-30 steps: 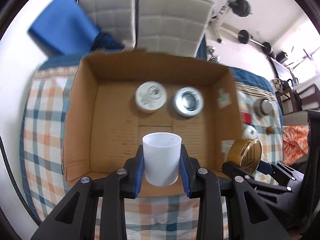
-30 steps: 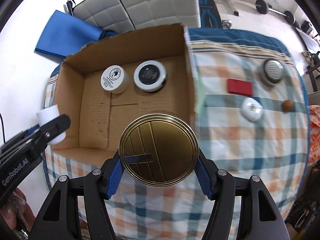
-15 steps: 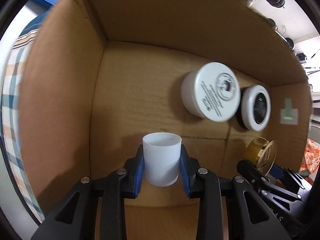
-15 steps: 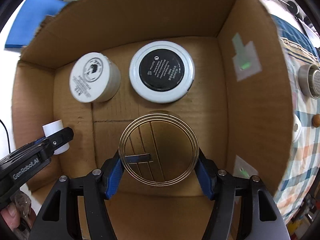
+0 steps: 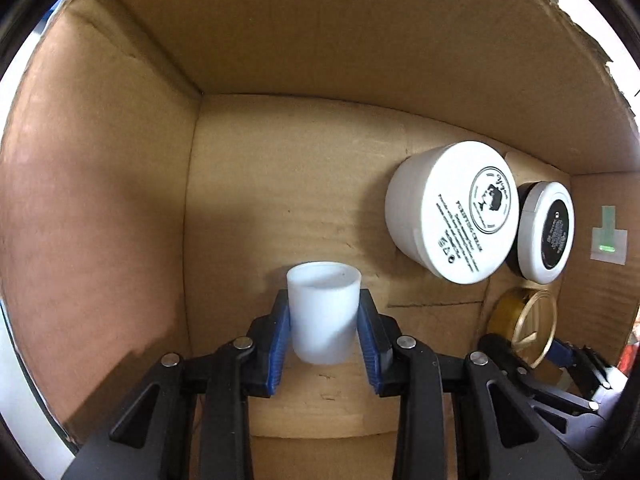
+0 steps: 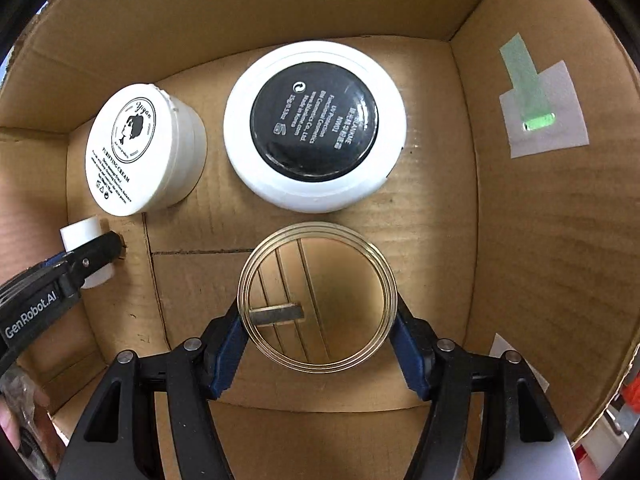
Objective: Organize rigid objects
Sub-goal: 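Lower the cup and tin into the box and open both grippers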
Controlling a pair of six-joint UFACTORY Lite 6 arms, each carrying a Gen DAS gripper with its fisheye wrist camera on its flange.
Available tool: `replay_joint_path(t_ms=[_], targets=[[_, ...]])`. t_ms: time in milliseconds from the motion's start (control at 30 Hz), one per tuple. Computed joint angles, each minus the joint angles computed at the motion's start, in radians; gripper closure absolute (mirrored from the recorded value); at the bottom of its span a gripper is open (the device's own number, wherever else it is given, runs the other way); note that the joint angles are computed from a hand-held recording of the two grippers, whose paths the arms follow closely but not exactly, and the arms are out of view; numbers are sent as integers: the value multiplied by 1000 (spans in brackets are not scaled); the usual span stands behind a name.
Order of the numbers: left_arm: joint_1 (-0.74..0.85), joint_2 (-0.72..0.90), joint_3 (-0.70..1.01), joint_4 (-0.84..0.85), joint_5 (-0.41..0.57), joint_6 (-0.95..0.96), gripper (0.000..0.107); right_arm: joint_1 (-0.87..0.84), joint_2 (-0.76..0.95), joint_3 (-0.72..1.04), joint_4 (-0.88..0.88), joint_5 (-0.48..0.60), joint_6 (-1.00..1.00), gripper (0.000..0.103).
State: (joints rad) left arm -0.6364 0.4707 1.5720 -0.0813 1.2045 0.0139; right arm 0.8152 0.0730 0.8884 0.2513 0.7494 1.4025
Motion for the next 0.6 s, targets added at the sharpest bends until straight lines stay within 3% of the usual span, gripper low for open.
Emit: replay_joint_path(t_ms=[67,300,400,533,600], targets=[[-2,-36,-28,8,1,1,75,-7,-8,-7,16,6,-17,34],[-23,-194,-114,6,42,-14,62,42,-43,48,-52,68,85,15],[-45,-261,-124,-5,68,-31,48,68,-54,95,-80,118,114,12],[-51,-376,-160,-22,106,-38,18,125,-64,163,-130,194,198,6],[-63,-428,-169,-13,130,-62,18,159,-73,190,-153,225,239,5]])
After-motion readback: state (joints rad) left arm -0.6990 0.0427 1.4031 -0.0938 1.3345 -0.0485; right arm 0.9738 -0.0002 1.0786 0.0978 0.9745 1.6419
